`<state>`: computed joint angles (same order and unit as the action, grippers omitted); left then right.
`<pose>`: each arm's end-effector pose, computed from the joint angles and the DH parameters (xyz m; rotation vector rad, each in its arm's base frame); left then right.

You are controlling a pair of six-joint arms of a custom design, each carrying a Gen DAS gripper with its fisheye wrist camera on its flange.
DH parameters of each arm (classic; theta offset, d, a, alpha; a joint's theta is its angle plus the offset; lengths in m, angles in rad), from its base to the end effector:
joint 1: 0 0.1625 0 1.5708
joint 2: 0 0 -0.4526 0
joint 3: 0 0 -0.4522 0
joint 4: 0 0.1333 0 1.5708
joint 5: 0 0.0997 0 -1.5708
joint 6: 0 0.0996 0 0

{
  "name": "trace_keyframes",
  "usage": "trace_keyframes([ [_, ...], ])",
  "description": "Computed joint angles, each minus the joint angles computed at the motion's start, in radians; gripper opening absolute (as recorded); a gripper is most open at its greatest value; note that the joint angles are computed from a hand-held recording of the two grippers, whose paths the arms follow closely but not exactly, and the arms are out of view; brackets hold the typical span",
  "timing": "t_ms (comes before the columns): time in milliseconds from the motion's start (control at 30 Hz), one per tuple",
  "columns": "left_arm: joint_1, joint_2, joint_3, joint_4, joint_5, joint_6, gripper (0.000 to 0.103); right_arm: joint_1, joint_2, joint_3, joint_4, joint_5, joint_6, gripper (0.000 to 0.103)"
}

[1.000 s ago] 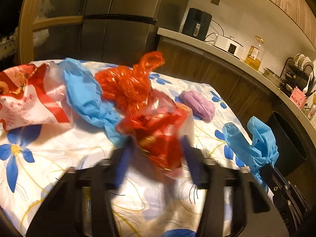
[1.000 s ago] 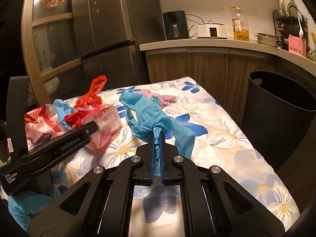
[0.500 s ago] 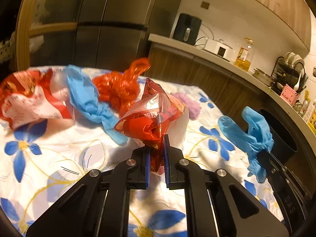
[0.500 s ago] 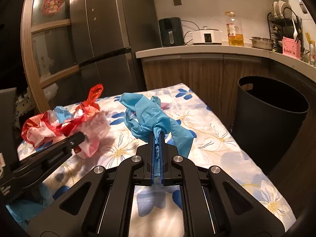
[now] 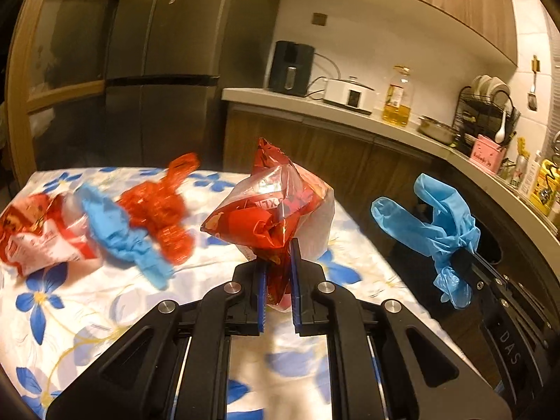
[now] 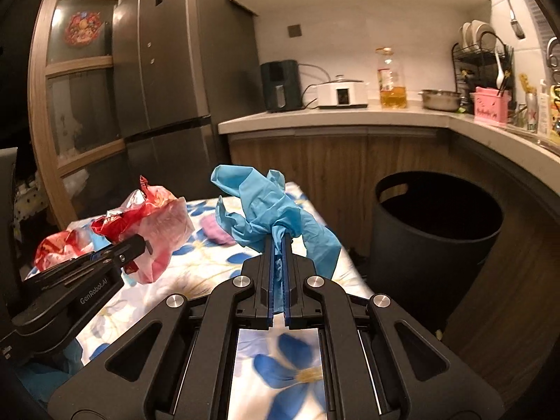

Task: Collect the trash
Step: 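Carry the blue glove and red bag over the black bin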

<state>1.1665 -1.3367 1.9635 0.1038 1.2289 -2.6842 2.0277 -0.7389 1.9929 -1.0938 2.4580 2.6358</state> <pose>-0.0334 -0.5019 0.2006 0.8905 2.4105 -1.1323 0.2805 -0.4434 -0.0708 0.1867 -1.9209 1.5020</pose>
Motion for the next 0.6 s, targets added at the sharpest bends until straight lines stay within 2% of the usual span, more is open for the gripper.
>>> trace_keyframes([
  [600, -0.182, 0.136, -0.004, -0.034, 0.042, 0.007, 0.011, -0.069, -0.23, 0.25, -0.338, 0.046, -0.169, 0.004],
])
